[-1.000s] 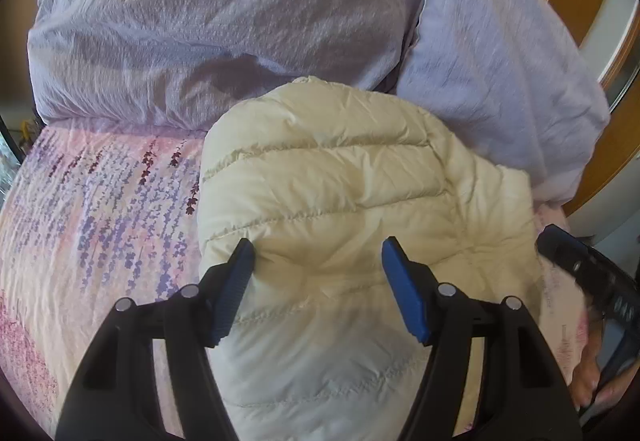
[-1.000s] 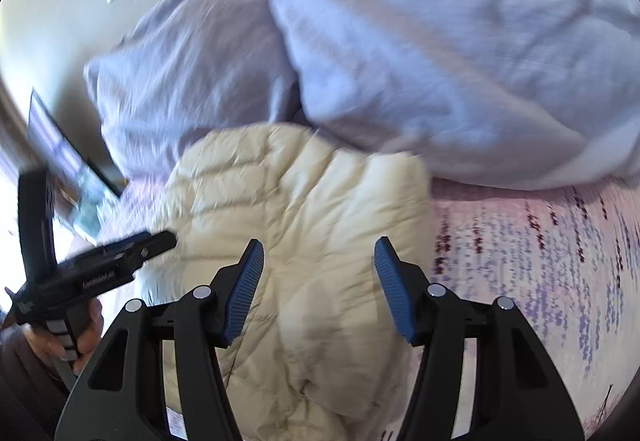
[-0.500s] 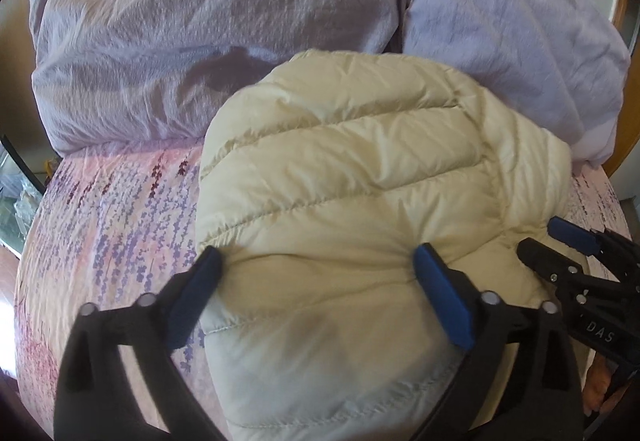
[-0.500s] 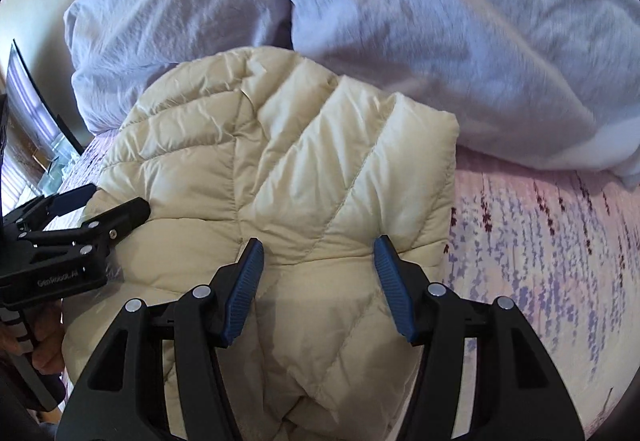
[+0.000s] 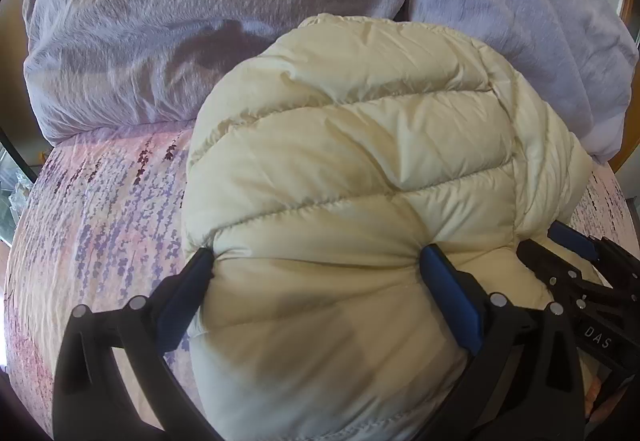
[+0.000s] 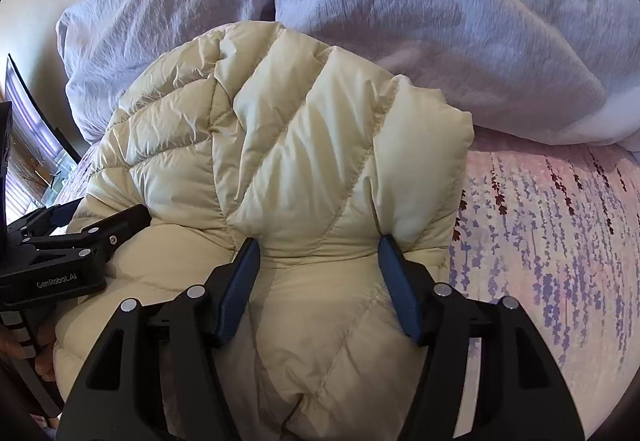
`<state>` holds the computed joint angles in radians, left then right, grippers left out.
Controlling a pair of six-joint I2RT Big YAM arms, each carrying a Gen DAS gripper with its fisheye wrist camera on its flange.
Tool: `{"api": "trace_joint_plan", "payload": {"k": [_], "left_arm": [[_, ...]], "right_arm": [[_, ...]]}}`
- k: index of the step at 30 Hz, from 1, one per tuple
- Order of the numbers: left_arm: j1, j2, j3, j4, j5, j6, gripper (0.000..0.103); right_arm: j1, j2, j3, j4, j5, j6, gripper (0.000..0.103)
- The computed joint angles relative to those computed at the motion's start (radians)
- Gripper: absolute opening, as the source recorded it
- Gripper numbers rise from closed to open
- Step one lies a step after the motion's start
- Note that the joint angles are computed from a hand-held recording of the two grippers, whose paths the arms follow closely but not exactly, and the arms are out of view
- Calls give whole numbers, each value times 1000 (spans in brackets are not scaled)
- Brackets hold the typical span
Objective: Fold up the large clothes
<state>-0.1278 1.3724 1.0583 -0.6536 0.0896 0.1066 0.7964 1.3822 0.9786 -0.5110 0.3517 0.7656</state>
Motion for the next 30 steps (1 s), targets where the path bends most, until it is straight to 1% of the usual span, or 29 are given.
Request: {"api": "trace_joint_plan", "payload": {"k": [4,8,10,12,13,15,17,18,22,26,28,30], "left_arm": [[0,5,5,-2,1,0,101],[5,-2,13,-23,7,-1,101],[7,-9,19,-42,6,-8,101],[13,-25,21,-65,11,-17,101],[16,-37,19,-76,16,-20,101],[32,-70,11,-96,30,-14,101],[44,-100,1,-116,36,-10,101],[55,-123,-7,-127,50,-3,101],[99,-198,-37,-174,103,29,101],[106,-298,-74,-231,119,43,101],[115,-339,-89,-261,132,50,101],[129,-375,-103,-291,153,56,101]], "right_arm": [[-1,-1,2,-4,-2,6,65],[8,-10,26,-60,11,15,70],[13,-23,30,-81,14,22,79],[26,-40,35,-113,26,37,85],[31,-51,34,-126,32,42,86],[50,-75,34,-160,49,60,88],[68,-107,25,-187,56,85,92],[75,-121,21,-201,56,100,96],[112,-173,14,-283,41,176,102],[150,-191,21,-360,13,226,102],[179,-202,19,-387,5,244,102],[207,-210,13,-398,7,265,102]]}}
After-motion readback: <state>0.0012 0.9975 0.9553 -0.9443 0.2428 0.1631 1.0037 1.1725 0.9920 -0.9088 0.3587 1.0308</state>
